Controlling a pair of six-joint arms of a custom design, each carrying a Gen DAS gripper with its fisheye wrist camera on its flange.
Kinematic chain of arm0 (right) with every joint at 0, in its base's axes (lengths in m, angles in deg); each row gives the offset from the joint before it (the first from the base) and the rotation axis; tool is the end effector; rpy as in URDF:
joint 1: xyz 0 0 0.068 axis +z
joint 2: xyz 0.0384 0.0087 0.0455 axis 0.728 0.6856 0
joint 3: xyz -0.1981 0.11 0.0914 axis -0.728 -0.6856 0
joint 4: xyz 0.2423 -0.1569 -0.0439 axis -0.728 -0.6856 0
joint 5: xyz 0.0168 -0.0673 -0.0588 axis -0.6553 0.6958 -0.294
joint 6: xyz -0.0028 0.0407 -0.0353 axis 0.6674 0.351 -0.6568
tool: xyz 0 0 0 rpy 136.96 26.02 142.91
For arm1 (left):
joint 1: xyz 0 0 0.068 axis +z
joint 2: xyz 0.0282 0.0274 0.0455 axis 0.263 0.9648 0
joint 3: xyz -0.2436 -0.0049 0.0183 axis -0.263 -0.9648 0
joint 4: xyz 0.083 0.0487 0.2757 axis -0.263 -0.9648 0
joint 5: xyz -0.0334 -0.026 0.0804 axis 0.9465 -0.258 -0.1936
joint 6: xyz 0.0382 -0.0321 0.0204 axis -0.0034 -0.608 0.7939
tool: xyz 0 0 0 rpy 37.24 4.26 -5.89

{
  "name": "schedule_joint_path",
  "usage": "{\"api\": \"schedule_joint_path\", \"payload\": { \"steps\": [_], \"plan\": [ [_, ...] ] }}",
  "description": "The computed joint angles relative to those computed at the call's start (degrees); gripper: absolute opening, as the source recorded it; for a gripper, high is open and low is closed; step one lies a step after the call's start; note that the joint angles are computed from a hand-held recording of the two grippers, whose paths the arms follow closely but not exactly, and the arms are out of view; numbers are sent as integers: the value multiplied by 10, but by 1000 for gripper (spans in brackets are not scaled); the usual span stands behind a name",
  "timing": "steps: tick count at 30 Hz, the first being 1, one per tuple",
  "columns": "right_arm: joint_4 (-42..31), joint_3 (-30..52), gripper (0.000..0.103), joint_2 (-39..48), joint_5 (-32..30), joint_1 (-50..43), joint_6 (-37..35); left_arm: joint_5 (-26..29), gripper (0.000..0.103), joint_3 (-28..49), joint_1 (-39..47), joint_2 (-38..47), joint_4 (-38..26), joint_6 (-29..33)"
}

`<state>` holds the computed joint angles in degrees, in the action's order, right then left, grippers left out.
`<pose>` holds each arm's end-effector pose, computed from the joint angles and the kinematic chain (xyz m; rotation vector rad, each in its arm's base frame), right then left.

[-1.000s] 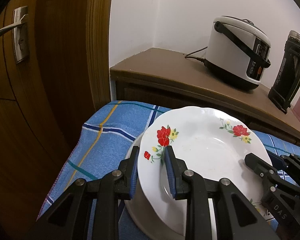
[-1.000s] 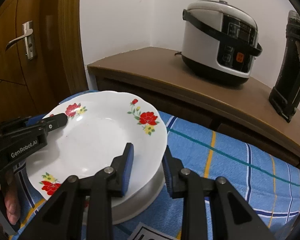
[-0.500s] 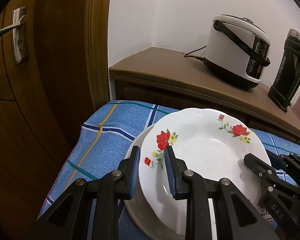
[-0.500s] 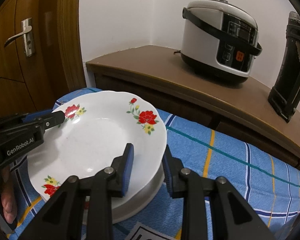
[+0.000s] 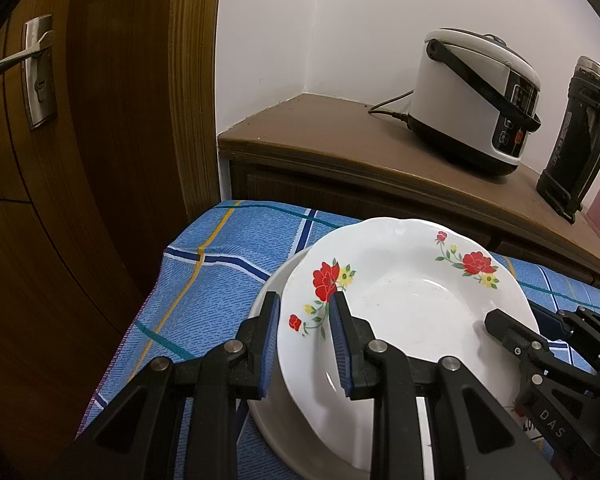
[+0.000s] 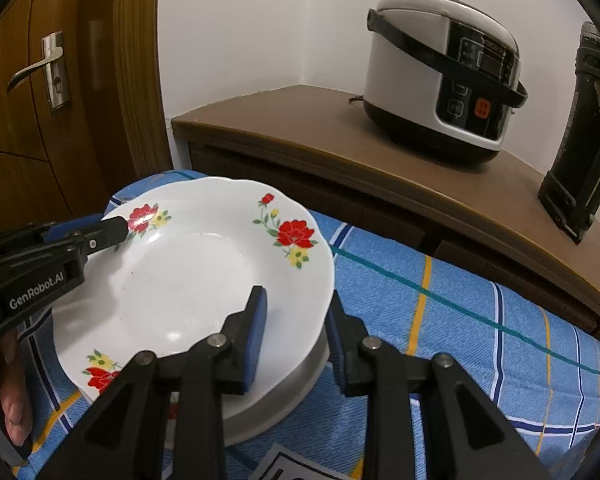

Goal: Organize plates and bowls
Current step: 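Settle the red-rose plate onto the pink-floral bowl with the left tool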

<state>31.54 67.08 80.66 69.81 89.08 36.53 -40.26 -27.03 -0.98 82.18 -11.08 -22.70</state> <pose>0.3040 0.2583 0.1455 -0.2330 2.4111 0.0015 0.3143 -0.0887 0.1208 0.0632 2.2964 -0.1617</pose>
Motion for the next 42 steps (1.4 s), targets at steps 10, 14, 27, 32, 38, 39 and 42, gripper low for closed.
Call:
{"api": "schedule_joint_path", "payload": {
  "steps": [10,14,27,32,38,39,42],
  "plan": [
    [3,-1,30,1,-3,-1,-1,0,27,0,-1,-1,-2,1],
    [6,-5,30,-1,-6,-3,-1,0,27,0,-1,0,-2,2],
    [4,0,31,5,-6,-3,-1,-5,29,2,-4,0,-4,5],
    [5,1,31,6,-5,-3,-1,-3,29,2,-2,0,-5,7],
    [6,-3,32,3,-12,-5,-2,-10,29,5,-8,3,-8,8],
    [5,-4,32,3,-13,-5,-2,-12,29,6,-9,3,-9,8],
    [4,-4,33,2,-11,-5,-3,-12,29,6,-9,3,-9,8]
  ]
}}
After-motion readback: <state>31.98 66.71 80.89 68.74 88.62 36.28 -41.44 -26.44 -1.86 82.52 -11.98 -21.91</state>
